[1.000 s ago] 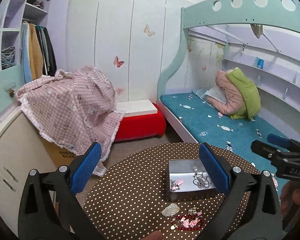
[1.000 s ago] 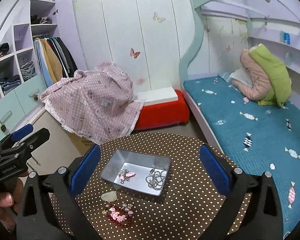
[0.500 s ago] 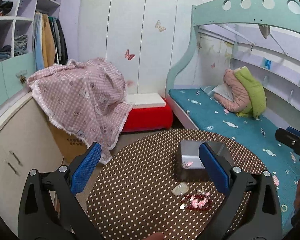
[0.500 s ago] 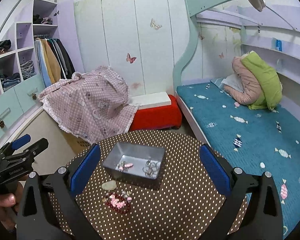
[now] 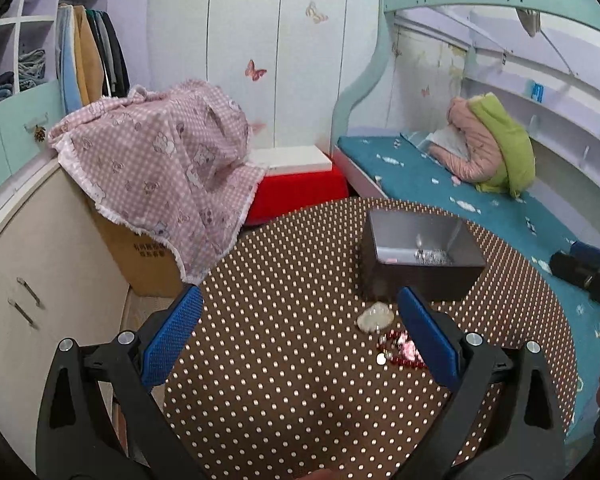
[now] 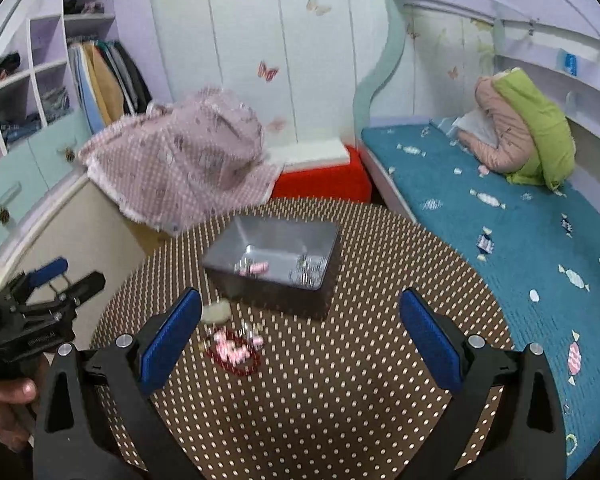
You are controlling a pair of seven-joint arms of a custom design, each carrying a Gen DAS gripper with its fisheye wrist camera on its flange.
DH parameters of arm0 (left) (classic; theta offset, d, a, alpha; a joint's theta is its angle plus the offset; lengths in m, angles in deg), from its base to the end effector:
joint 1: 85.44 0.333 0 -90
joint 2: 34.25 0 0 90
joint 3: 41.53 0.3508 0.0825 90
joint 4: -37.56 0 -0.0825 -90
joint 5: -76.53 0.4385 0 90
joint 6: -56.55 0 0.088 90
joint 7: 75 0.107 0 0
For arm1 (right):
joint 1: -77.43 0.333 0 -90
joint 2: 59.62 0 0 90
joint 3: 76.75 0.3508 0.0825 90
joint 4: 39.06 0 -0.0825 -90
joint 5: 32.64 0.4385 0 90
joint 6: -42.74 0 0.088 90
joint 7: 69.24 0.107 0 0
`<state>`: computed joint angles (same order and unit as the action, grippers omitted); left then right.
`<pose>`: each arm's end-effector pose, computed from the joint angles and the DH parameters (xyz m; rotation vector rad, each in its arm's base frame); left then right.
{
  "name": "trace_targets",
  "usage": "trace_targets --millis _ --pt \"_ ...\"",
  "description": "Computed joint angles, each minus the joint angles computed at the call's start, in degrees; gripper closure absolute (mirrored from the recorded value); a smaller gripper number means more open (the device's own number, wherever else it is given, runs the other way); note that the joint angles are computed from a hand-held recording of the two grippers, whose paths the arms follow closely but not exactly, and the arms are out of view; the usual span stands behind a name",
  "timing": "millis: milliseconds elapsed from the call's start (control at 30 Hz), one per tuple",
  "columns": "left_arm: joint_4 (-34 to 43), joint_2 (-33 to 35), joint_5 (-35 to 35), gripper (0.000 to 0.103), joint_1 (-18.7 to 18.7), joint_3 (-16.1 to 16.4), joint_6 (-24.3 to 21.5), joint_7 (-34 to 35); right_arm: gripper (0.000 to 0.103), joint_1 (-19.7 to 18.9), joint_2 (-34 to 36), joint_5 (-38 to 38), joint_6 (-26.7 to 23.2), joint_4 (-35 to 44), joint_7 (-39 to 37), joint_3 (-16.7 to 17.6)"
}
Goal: Organize jewelry
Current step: 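Withdraw both tools from the box toward the red bead bracelet, then grasp the red bead bracelet with the left tool and lift it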
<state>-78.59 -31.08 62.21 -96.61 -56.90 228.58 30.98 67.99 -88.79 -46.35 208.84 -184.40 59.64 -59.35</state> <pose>0.6012 -0.2766 0.5402 -1.2562 2.1272 -1.0716 0.4660 0.0934 0.5435 -1.4106 1.9183 -0.7470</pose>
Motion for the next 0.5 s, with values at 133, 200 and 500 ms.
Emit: trace_targets --millis 133,200,500 --pt "-0.6 0.5 0.7 0.005 0.0 0.0 -1.0 -0.1 0.008 3.7 4.4 1.5 -2.6 1.0 -2.9 -2.3" --pt "-0.6 1.0 1.1 0.005 0.1 -0.1 -1.7 -0.1 0.014 5.2 7.0 1.4 -3.7 1.8 -4.1 -3.1" --pt "0.6 3.9 5.6 0.005 0.5 -0.8 -3.8 -2.5 0.041 11.8 12.6 2.7 -5.0 4.3 -7.8 -8.1"
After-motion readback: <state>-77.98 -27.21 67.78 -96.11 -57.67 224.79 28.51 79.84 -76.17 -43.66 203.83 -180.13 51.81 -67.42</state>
